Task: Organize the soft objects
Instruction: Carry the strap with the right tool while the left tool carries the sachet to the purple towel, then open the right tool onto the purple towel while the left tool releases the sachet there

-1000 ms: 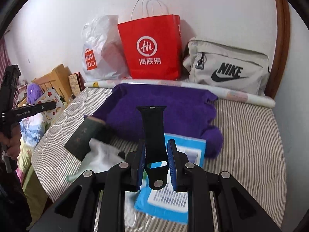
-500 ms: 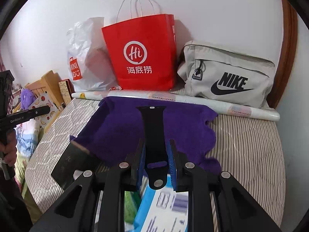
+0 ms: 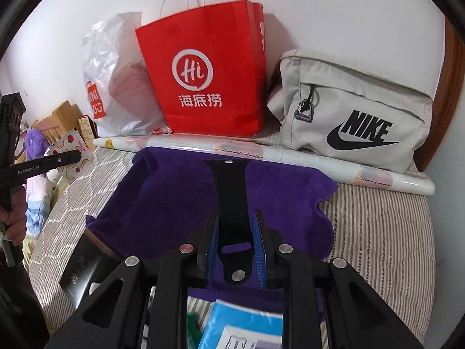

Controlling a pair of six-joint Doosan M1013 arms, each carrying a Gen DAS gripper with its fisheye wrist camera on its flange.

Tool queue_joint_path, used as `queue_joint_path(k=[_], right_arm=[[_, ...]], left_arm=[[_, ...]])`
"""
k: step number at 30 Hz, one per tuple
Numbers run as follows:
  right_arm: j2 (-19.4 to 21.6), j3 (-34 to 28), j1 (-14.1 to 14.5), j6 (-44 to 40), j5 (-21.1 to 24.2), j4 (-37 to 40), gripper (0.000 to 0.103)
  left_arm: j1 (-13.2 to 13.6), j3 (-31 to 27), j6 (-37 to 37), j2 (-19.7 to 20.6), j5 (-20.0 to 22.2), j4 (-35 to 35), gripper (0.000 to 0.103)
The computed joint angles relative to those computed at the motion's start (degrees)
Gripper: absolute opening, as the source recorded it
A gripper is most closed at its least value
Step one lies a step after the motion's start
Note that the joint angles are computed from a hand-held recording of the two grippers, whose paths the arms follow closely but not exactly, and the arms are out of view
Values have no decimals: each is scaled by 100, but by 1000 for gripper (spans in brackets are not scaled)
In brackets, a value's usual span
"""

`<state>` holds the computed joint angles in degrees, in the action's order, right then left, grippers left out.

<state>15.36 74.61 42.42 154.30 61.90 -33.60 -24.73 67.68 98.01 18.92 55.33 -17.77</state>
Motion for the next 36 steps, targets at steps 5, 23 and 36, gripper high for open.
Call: queue_joint_path(k=[5, 23, 36], right_arm=[[80, -14, -148, -133, 53, 222, 22], [365, 5, -707, -793, 243, 1354, 22], [557, -135, -871, -1044, 450, 1696, 22]], left_arm=[[-24, -239, 176, 254, 243, -219, 5], [-299, -996, 334, 1063, 1160, -287, 5], [-307, -1136, 300, 1264, 1367, -359, 5]])
